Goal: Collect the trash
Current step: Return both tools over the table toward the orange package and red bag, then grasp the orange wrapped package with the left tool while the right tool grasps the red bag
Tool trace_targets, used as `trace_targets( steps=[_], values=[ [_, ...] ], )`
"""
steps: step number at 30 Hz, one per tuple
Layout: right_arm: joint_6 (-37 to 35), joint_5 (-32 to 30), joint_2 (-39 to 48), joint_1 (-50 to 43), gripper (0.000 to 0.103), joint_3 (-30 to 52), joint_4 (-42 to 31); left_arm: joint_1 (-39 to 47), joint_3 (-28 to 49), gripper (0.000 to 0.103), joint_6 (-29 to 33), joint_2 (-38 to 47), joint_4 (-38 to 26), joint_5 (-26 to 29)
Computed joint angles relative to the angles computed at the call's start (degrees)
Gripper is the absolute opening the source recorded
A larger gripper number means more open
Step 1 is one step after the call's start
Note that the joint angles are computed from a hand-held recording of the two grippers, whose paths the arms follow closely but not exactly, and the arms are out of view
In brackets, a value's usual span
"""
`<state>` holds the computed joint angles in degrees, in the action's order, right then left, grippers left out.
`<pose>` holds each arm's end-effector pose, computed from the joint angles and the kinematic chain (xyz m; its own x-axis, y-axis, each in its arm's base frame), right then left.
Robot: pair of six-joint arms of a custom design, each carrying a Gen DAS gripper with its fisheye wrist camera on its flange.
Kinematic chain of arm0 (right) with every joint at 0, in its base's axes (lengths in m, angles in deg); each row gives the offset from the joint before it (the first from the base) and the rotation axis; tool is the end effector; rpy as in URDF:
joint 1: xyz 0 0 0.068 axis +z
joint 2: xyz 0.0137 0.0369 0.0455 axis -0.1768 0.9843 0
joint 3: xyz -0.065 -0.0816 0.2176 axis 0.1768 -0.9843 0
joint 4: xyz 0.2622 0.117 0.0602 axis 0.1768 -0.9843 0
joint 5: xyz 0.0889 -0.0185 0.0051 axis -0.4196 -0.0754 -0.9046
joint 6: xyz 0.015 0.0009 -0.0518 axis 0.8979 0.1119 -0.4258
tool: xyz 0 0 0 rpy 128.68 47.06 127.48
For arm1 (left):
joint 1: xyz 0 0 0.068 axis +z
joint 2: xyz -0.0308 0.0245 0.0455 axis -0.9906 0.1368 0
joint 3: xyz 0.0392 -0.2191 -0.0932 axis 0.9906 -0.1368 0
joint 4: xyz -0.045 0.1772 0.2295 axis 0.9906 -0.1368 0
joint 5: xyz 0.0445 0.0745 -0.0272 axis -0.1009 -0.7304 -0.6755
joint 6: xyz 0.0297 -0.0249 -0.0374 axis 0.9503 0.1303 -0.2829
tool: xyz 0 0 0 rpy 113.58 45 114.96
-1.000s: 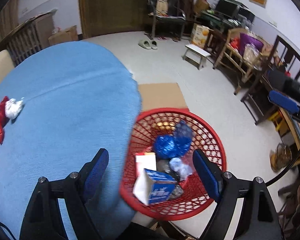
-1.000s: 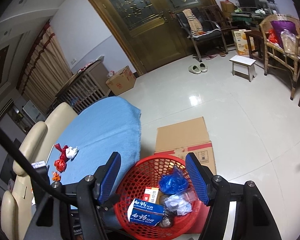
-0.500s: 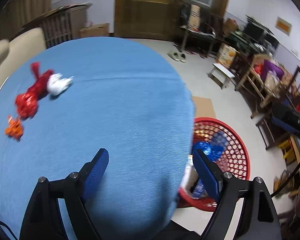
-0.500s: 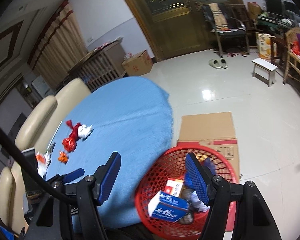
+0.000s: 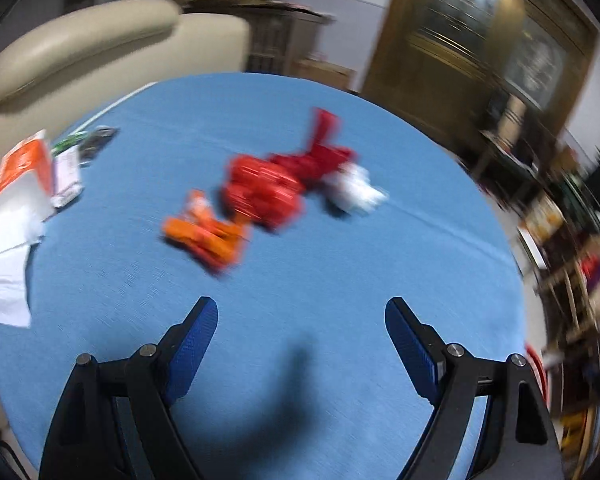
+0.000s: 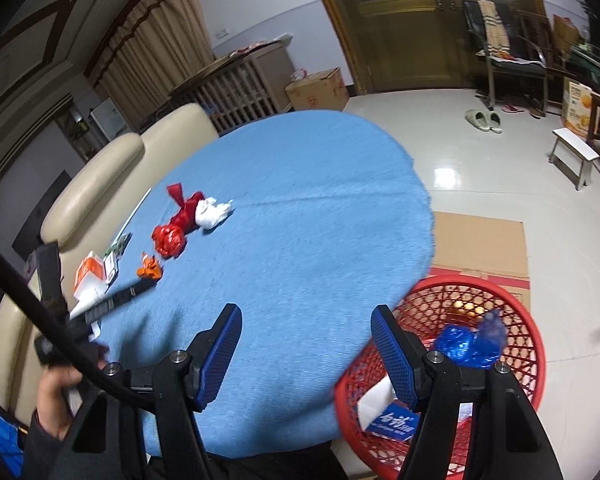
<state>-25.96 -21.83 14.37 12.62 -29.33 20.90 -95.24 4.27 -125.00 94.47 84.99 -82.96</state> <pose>0.2843 0.1320 0.1146 -0.7837 -0.1277 -0.6079 -0.4216 0.8281 0.3695 0.2342 -0.0447 0.0755 -0.6534 -0.4469 -0.6110 -0.4210 0.8853 -0.1973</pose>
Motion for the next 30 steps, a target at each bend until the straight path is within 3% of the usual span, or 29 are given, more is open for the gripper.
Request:
trace_targets(
  steps=[7,16,17,18,24,30],
  values=[
    [0.7,1.4,4.6,2.8,0.071,4.2,-0.4,13.9,5.1,0.086,12.7,13.2,8.3,6.1],
    [1.3,2.7,14.7,8.0,0.071,13.7,-1.1,17.9,10.2,0.086,18.7,23.0,12.0,8.6],
    [1.4,2.7,15.8,8.6,0.071,14.9,-1.1,18.3,10.6,0.072,18.9,23.8,11.9,8.6],
    [1.3,2.8,17.3,9.3,0.071,16.6,-1.3,18.7,10.9,0.072,19.5,24.3,12.1,9.0],
    [1.4,3.4,27.6,13.5,0.071,28.9,-3.2,19.2,6.3,0.070,21.5,19.5,12.8,7.2],
    [1.3,3.2,43.2,19.8,0.071,48.6,-7.8,22.5,-0.9,0.070,20.2,10.8,11.4,7.2]
  ],
)
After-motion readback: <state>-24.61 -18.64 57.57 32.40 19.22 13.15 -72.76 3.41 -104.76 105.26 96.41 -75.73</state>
